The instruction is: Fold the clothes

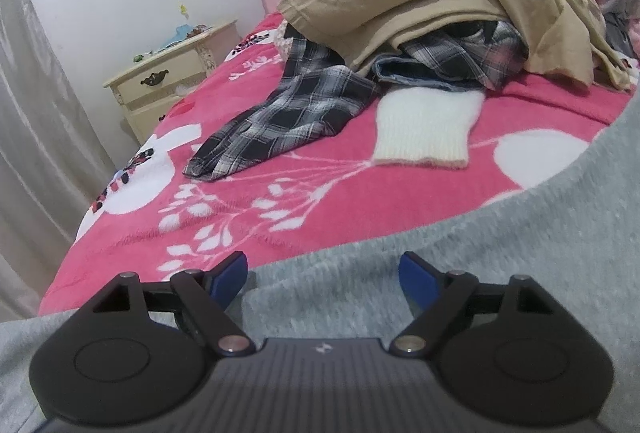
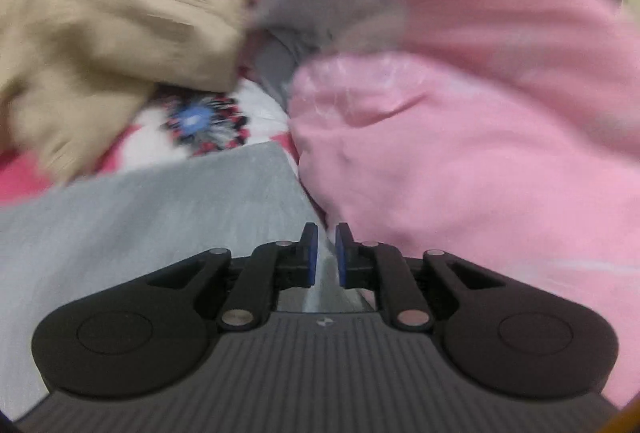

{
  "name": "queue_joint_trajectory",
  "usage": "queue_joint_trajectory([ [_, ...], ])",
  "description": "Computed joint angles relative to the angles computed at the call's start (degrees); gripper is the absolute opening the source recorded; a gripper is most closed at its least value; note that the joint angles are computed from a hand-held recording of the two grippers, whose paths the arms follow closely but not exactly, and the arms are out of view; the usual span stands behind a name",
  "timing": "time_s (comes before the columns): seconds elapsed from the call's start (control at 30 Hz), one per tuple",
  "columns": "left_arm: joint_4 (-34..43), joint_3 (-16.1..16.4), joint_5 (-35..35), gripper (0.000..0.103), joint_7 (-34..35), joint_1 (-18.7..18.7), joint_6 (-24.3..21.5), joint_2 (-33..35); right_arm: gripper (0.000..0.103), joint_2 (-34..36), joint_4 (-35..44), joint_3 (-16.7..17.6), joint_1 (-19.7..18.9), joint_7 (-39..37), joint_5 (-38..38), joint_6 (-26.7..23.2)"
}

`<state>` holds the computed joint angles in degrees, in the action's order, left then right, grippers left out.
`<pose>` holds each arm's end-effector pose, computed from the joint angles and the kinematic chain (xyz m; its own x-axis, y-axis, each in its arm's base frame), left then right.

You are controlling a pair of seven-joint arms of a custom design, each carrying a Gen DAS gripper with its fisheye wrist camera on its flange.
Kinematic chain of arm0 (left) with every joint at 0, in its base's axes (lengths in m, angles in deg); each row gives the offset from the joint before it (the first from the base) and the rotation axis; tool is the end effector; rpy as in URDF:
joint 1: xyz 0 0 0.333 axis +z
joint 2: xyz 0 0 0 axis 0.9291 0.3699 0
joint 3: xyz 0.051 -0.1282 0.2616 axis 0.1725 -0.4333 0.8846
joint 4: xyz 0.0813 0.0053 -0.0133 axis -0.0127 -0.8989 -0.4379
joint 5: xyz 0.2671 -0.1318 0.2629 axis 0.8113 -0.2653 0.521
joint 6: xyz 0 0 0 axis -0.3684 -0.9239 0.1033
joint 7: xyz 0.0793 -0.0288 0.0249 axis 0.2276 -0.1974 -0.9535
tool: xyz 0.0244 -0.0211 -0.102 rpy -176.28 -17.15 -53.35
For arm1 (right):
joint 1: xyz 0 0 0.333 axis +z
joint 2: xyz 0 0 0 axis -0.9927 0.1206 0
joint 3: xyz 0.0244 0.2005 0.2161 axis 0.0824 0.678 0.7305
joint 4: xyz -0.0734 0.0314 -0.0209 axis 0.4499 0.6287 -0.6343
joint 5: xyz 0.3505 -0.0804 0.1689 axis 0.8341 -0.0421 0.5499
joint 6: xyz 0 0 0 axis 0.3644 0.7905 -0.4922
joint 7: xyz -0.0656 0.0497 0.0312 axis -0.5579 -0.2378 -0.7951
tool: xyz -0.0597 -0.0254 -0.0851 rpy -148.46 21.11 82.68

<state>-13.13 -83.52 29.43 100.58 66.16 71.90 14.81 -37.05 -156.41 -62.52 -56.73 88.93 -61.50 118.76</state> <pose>0.7821 -0.1389 0.5077 -0.6106 -0.7507 -0.2521 -0.4001 0.5672 -0.7198 0.5423 0.2450 0.5588 -0.6354 -0.6849 0.3565 -0.6955 0.3071 -0.6496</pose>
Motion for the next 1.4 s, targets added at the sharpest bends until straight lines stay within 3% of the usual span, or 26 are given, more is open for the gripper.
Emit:
queue_joint_trajectory([
  [0.1,-4.73,0.31,0.39,0.084,-0.27,-0.11,4.73,-2.75,0.01,-3.71,-0.1,3.14,3.07,3.11,0.8,1.28],
  [0.17,-9.82,-0.2,-0.16,0.084,-0.01,0.69,10.18,-5.8,0.01,-5.14,-1.09,4.53,4.21,6.04,0.48,5.18],
  [0.23,-12.11,1.49,-0.42,0.084,-5.16,0.55,11.09,-8.46,0.01,-5.8,-1.82,5.68,5.04,7.46,-0.39,9.43],
  [0.33,-8.51,6.24,0.16,0.084,-21.53,0.01,1.34,-10.51,0.011,-3.55,-1.22,6.49,6.13,4.99,-0.72,17.45],
  [0.4,-7.81,7.59,-0.63,0.084,-31.29,2.06,-5.4,-12.85,0.011,0.08,1.28,6.37,7.19,2.51,-0.91,22.14],
  [0.5,-11.03,9.09,-1.34,0.084,-41.61,5.95,-8.85,-17.25,0.014,6.87,7.05,5.11,9.09,-3.43,-1.43,29.92],
  [0.6,-9.73,10.44,-1.54,0.084,-50.32,9.39,-12.37,-17.34,0.024,13.54,14.62,3.76,11.47,-8.82,-1.73,32.77],
  [0.7,-7.02,10.49,-1.95,0.084,-56.03,12.17,-15.39,-15.33,0.024,16.97,18.67,2.41,12.19,-11.38,1.61,35.08],
  [0.87,-2.4,9.07,-2.55,0.084,-59.59,14.48,-20.11,-10.41,0.024,23.05,26.96,-0.51,13.38,-15.27,6.77,34.56],
  [1.0,-8.01,8.41,-3.24,0.084,-60.19,15.33,-17.73,-11.7,0.024,28.84,33.51,-2.6,13.32,-17.41,11.42,36.57],
  [1.2,-13.64,6.76,-10.18,0.086,-59.92,17.85,-11.2,-12.88,0.024,39.98,46.78,-5.17,13.66,-20.21,19.48,34.09],
  [1.4,-13.26,7.88,-6.63,0.089,-59.36,15.64,-7.18,-11.58,0.025,38.38,40.86,-11.32,17.55,-11.6,18.24,38.86],
])
